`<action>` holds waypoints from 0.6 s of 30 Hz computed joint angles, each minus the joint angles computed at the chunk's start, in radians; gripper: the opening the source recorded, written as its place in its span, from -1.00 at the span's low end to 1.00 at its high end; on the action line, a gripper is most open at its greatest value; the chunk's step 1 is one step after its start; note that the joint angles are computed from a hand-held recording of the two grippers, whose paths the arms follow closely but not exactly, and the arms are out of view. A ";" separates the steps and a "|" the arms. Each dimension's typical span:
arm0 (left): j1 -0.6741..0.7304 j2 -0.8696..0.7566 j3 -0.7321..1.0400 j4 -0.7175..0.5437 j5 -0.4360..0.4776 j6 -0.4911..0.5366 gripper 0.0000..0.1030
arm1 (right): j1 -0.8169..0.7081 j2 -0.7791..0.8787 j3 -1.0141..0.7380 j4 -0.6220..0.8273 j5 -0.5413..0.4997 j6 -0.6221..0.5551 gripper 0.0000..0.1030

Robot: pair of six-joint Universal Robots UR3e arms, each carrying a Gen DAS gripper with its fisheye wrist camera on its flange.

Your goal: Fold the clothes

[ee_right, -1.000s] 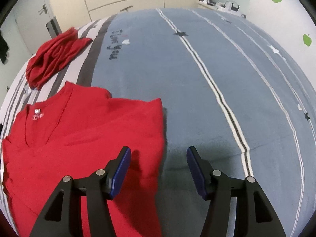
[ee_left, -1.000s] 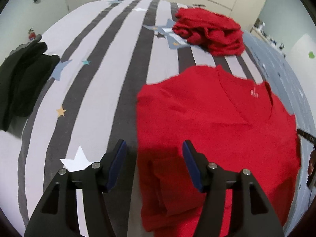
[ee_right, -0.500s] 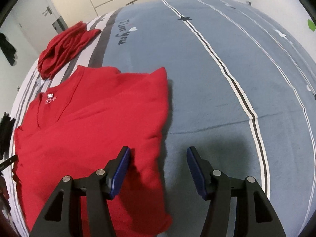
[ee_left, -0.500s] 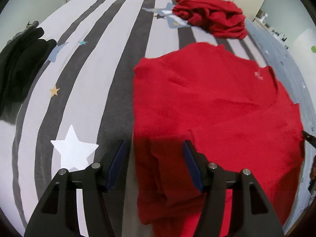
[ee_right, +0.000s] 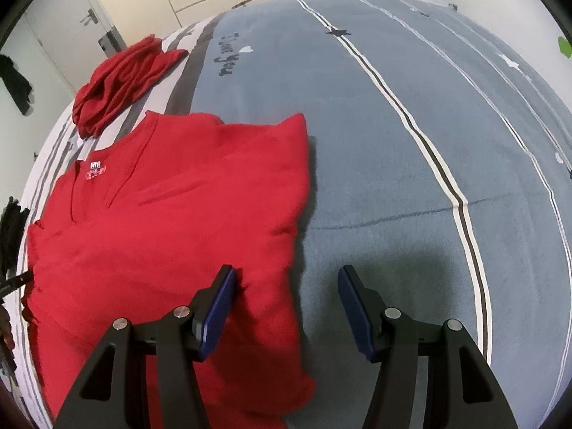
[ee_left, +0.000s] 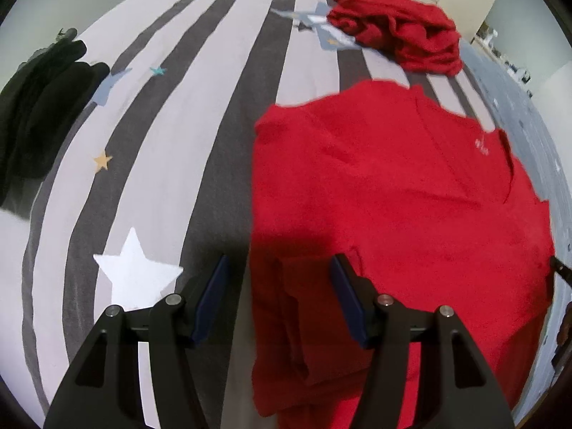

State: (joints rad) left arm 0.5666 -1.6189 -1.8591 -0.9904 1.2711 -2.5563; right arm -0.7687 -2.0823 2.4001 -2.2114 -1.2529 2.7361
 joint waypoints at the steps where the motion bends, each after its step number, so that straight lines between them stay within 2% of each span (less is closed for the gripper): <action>1: -0.004 -0.006 0.007 0.005 -0.004 -0.003 0.09 | 0.011 0.022 -0.008 -0.021 -0.002 0.013 0.06; 9: -0.054 -0.110 0.128 0.026 -0.014 -0.043 0.09 | 0.103 0.264 -0.145 -0.182 -0.024 0.130 0.06; 12: -0.103 -0.238 0.281 0.017 0.007 -0.082 0.09 | 0.161 0.395 -0.232 -0.239 -0.054 0.191 0.06; 18: -0.142 -0.327 0.374 0.028 0.050 -0.108 0.10 | 0.242 0.592 -0.400 -0.263 -0.106 0.269 0.06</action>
